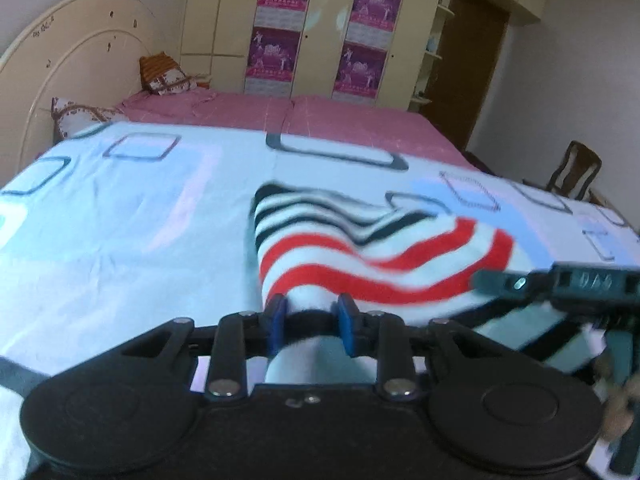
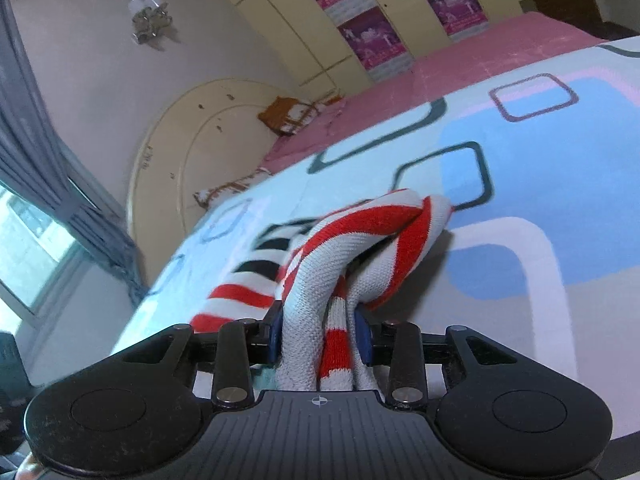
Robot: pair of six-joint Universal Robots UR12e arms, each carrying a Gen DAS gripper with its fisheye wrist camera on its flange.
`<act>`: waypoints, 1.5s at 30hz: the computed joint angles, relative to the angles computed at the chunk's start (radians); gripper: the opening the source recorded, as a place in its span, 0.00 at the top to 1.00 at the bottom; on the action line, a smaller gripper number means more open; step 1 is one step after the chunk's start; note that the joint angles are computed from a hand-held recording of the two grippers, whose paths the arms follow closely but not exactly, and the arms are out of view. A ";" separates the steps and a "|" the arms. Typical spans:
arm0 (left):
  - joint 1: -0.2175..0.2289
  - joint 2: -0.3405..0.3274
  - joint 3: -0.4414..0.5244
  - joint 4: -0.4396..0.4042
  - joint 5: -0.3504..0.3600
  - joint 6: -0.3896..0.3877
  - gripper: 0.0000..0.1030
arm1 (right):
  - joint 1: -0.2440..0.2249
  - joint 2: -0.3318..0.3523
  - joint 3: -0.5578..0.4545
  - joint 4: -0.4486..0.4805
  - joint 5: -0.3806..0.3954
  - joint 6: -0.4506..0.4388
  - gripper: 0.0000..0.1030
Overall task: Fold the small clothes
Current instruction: 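Lift the bundle end with both grippers and fold it over the bundle, then lower the folded end onto the bundle and open both grippers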
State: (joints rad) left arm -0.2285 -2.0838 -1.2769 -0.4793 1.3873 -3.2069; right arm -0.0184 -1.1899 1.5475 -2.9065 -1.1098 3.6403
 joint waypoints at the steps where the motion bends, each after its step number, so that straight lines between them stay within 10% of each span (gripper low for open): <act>1: 0.002 0.004 -0.010 0.012 -0.007 0.010 0.70 | 0.001 -0.004 0.003 0.023 -0.012 -0.017 0.65; 15: -0.004 0.000 0.014 0.022 -0.019 0.075 0.64 | 0.023 -0.036 -0.008 0.090 -0.192 -0.114 0.64; 26: -0.012 -0.080 0.101 -0.035 -0.004 0.089 0.60 | 0.091 0.085 -0.176 0.219 -0.406 -0.299 0.65; 31: -0.009 -0.078 0.098 -0.033 -0.011 0.077 0.57 | 0.083 0.102 -0.175 0.215 -0.422 -0.248 0.65; 45: -0.013 0.017 0.002 -0.065 0.021 0.107 0.57 | 0.113 -0.072 0.018 0.120 -0.412 -0.307 0.65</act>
